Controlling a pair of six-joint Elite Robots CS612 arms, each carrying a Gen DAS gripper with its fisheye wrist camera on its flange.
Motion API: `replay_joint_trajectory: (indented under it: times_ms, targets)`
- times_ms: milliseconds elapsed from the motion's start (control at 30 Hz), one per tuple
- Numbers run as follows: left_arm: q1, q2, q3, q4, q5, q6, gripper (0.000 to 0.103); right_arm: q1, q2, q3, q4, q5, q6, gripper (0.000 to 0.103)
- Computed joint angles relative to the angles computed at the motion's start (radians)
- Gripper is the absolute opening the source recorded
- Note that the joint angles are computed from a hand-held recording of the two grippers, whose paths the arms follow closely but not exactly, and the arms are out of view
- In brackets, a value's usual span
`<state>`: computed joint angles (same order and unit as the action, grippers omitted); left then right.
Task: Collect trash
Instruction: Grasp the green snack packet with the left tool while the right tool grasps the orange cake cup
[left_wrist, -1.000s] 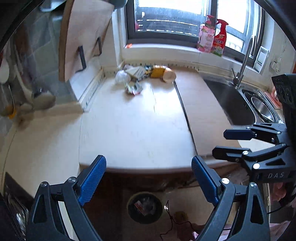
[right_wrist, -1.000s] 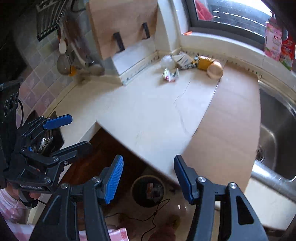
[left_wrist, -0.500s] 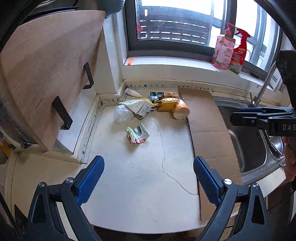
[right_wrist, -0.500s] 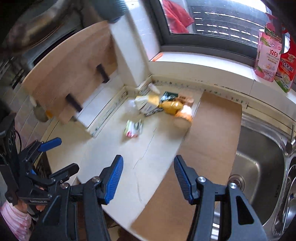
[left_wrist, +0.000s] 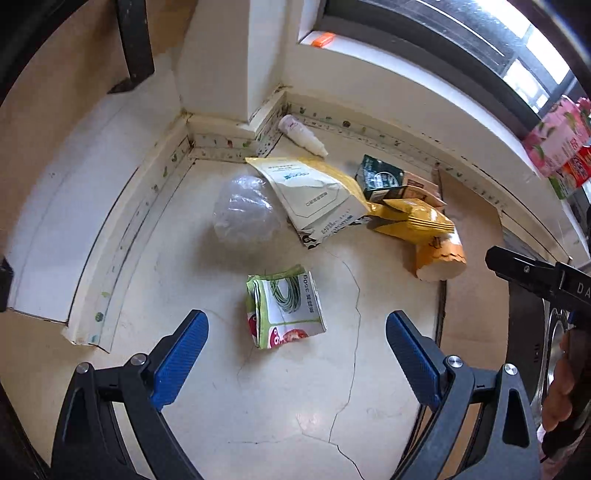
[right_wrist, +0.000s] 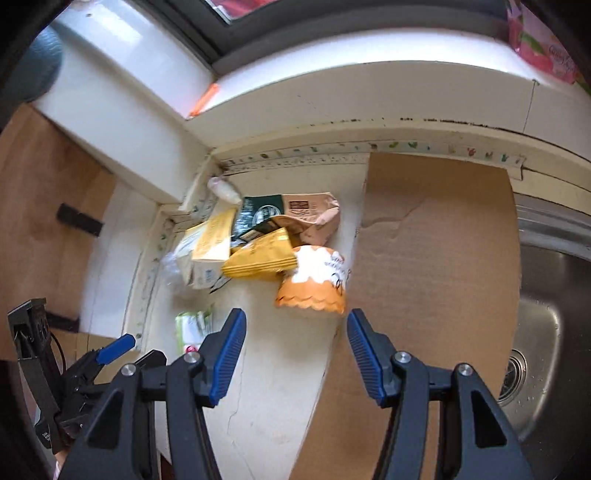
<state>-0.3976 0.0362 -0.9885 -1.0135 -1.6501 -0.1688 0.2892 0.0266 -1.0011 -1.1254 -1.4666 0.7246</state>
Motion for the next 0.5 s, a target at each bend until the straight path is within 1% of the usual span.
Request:
replay_joint_trajectory:
  times_ms: [67,133,233,333,500]
  targets:
    - [0.004,0.002,0.026,-0.003,-0.012,-0.036,0.096,-0.005,0.005,0.012,-0.005,0.006,0.006,0.057]
    - [0.007,0.005,0.042,-0.002,-0.029,-0.063,0.096,-0.012,0.016,0.01,-0.025,0.033,0.02,0.057]
    - [0.007,0.012,0.05,-0.006,-0.024,-0.089,0.096,-0.016,0.018,0.028,-0.038,0.046,0.019,0.057]
    - [0.005,0.015,0.059,-0.01,-0.018,-0.095,0.096,-0.015,0.01,0.058,-0.035,0.051,0.003,0.057]
    - [0.001,0.016,0.069,-0.017,-0.008,-0.081,0.096,-0.013,0.006,0.086,-0.035,0.052,-0.011,0.057]
